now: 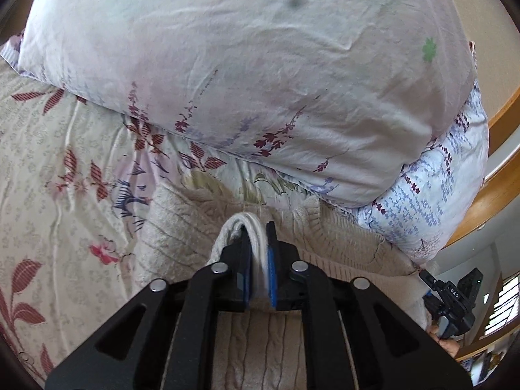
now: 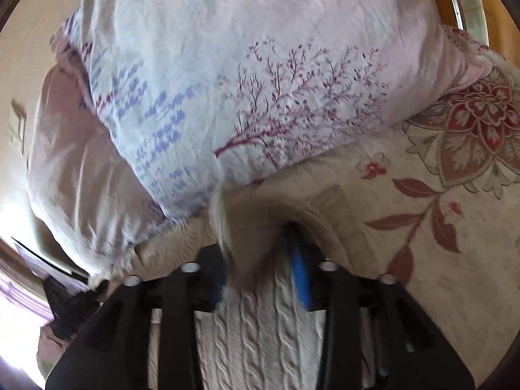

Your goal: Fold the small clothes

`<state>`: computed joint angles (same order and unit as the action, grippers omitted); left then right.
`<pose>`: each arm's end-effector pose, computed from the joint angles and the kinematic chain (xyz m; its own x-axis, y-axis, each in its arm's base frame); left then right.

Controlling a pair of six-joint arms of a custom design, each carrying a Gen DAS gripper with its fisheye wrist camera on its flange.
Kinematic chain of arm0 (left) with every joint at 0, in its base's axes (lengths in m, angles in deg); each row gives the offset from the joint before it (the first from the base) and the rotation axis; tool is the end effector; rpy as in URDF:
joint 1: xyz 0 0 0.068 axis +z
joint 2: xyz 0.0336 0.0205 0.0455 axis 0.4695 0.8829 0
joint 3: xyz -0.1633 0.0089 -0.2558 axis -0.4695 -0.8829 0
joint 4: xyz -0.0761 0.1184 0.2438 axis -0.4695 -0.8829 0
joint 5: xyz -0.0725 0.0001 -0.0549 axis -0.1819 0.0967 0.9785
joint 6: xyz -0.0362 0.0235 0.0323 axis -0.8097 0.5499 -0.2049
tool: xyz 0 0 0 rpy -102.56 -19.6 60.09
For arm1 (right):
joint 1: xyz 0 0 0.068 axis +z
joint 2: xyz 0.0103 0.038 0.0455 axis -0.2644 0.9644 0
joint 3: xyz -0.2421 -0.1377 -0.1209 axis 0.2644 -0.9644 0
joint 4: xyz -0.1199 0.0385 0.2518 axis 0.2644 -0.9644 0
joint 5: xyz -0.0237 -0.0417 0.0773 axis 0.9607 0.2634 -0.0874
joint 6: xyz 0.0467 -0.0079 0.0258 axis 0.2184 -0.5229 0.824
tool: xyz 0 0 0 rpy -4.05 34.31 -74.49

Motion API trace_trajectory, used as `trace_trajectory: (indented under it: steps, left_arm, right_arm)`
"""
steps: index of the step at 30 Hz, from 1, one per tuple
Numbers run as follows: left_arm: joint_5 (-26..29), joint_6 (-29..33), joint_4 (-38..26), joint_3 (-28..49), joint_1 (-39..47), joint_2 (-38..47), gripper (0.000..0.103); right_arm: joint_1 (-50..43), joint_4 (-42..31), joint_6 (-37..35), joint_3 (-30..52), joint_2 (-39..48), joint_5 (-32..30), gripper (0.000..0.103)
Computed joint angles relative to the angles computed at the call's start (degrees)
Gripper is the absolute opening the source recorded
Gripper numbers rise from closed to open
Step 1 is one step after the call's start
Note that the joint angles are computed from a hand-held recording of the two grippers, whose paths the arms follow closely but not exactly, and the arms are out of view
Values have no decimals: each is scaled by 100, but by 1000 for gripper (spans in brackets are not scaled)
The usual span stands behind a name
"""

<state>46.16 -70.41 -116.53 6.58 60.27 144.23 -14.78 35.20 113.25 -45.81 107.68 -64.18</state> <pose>0.2600 0.1369 0.2207 -0.7507 -0.4611 -0.4731 -0.1442 0.8133 -0.5637 0.2809 0.0205 0.1715 -0.6809 0.3761 -0.6285 -0.1396 0.7757 0.6154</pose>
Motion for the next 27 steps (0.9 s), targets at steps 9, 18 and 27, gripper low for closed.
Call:
trace_trajectory:
  steps: [9,18,27]
  left_arm:
    - [55,-112,-95,171,125,-295,64]
    - [292,2164,-1583,43,1465,-671,45]
    - [136,3271,-1980,-415,1834,-991,35]
  right_arm:
    - [66,173,-26,-3,-62,306,51]
    - [-999,-641,-1236,-1143,-1542,-215,51]
    - [-752,-1081,-1712,-1447,-1754,243,37]
